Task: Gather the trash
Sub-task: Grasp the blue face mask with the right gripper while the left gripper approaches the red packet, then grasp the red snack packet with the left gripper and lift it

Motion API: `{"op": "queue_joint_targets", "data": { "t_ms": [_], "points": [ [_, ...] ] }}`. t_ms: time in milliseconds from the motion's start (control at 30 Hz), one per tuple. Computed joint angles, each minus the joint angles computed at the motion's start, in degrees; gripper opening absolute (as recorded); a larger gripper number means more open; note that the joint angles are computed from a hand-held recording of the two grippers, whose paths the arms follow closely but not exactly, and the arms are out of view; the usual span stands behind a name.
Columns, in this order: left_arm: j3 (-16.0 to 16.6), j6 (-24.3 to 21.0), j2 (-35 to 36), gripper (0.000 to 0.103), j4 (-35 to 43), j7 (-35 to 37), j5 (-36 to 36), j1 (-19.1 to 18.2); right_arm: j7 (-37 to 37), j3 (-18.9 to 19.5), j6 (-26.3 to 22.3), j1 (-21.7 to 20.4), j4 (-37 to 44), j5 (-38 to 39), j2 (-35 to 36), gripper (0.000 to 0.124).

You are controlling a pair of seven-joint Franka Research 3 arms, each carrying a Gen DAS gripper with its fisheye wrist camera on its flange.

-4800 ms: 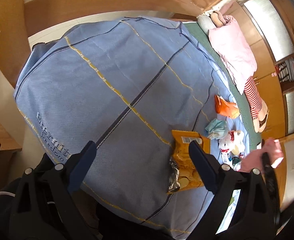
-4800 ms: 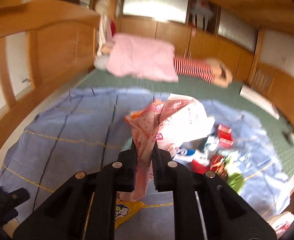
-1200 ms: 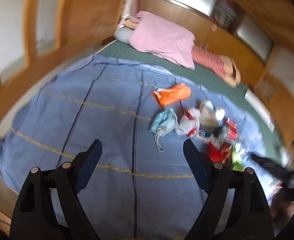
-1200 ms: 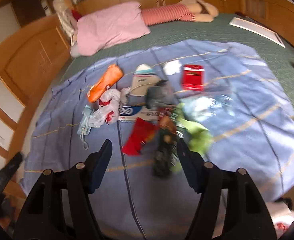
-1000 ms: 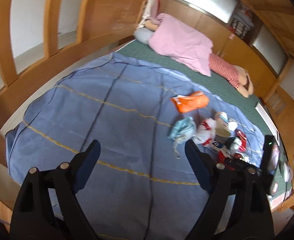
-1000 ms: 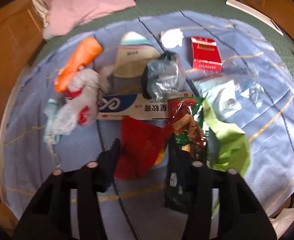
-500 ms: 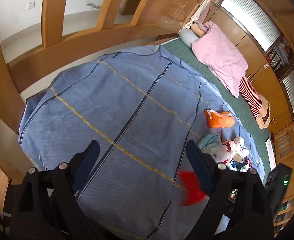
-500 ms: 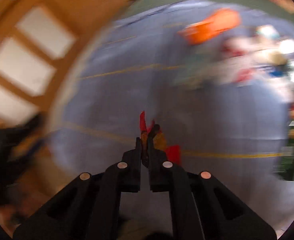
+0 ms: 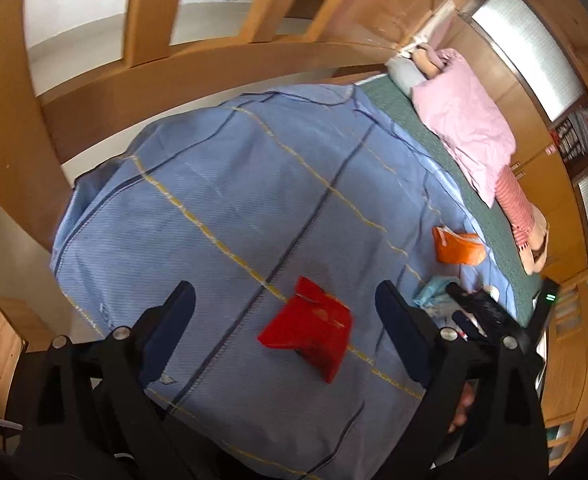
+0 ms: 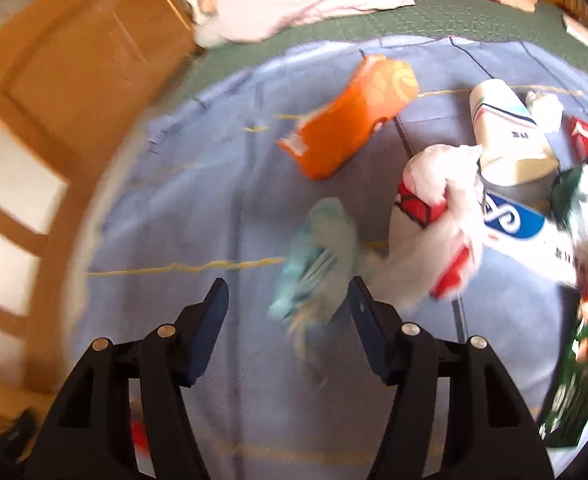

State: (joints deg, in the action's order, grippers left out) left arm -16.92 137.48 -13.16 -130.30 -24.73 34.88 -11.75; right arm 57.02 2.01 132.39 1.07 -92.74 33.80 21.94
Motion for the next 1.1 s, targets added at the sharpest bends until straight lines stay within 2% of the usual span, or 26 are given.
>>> {"op": "queue_joint_targets", "data": {
  "t_ms": [67, 133, 233, 333, 400, 433, 533, 633, 800, 900, 967, 1000, 1100],
  "points": [
    [0.55, 0.62, -0.59, 0.091, -0.99, -0.04, -0.93, 0.17, 3.05, -1.02, 2.51, 2.13, 1.0, -4.1, 2.35, 0.058],
    [1.16, 2.13, -1.22, 0.091, -2.21, 0.01, -2.14, 0.44, 4.36, -0.88, 3.48, 2.36, 1.12, -5.12, 3.36, 0.018],
    [1.58, 4.74, -2.03, 0.091, -3.77, -0.06, -3.27, 1.13, 2.68, 0.49, 1.04, 0.16, -1.1, -2.05, 1.77, 0.015],
    [1.58, 6.12, -1.87, 0.091, -4.13, 0.54, -4.21, 1.57, 1.37, 0.85, -5.79, -2.88, -5.19, 4.18, -3.14, 0.015],
    [2.23, 7.49, -0.41, 0.091, -3.42, 4.25, -5.95, 1.16, 1.76, -0.03, -10.69, -4.33, -8.88, 8.49, -7.49, 0.015],
    [2.48, 7.78, 0.77, 0.091, -2.61, 6.76, -6.89, 0.88, 1.21, -0.54, -11.42, -4.5, -11.56, 10.38, -10.26, 0.015],
    [3.24, 8.65, 5.01, 0.091, 0.43, 15.78, -10.46, -0.26, -4.33, -2.16, -7.17, -3.41, -20.77, 15.34, -18.43, 0.015],
    [3.05, 5.96, 9.57, 0.091, 5.06, 24.03, -11.9, -1.21, -6.69, -3.8, -2.56, -1.95, -25.5, 16.71, -21.74, 0.015],
    [2.83, -0.1, 18.42, 0.091, 14.69, 36.98, -11.89, -2.92, -8.83, -5.54, -2.61, -1.16, -27.46, 17.48, -22.91, 0.015],
    [3.33, -0.36, 21.62, 0.091, 16.94, 39.51, -12.41, -3.82, -10.35, -6.0, -2.06, -0.88, -28.23, 17.55, -23.86, 0.015],
    [3.61, 0.77, 22.46, 0.078, 16.8, 40.69, -13.1, -4.08, -10.07, -6.03, -2.08, -0.66, -28.01, 16.99, -23.57, 0.015],
    [3.68, 0.99, 22.78, 0.067, 16.7, 41.36, -13.85, -4.09, -9.98, -6.1, -2.41, -0.65, -27.76, 16.85, -23.33, 0.015],
    [4.51, 3.35, 21.31, 0.061, 14.5, 38.74, -12.73, -4.44, -9.9, -6.17, -3.08, -0.65, -27.35, 16.71, -23.0, 0.015]
  ]
}}
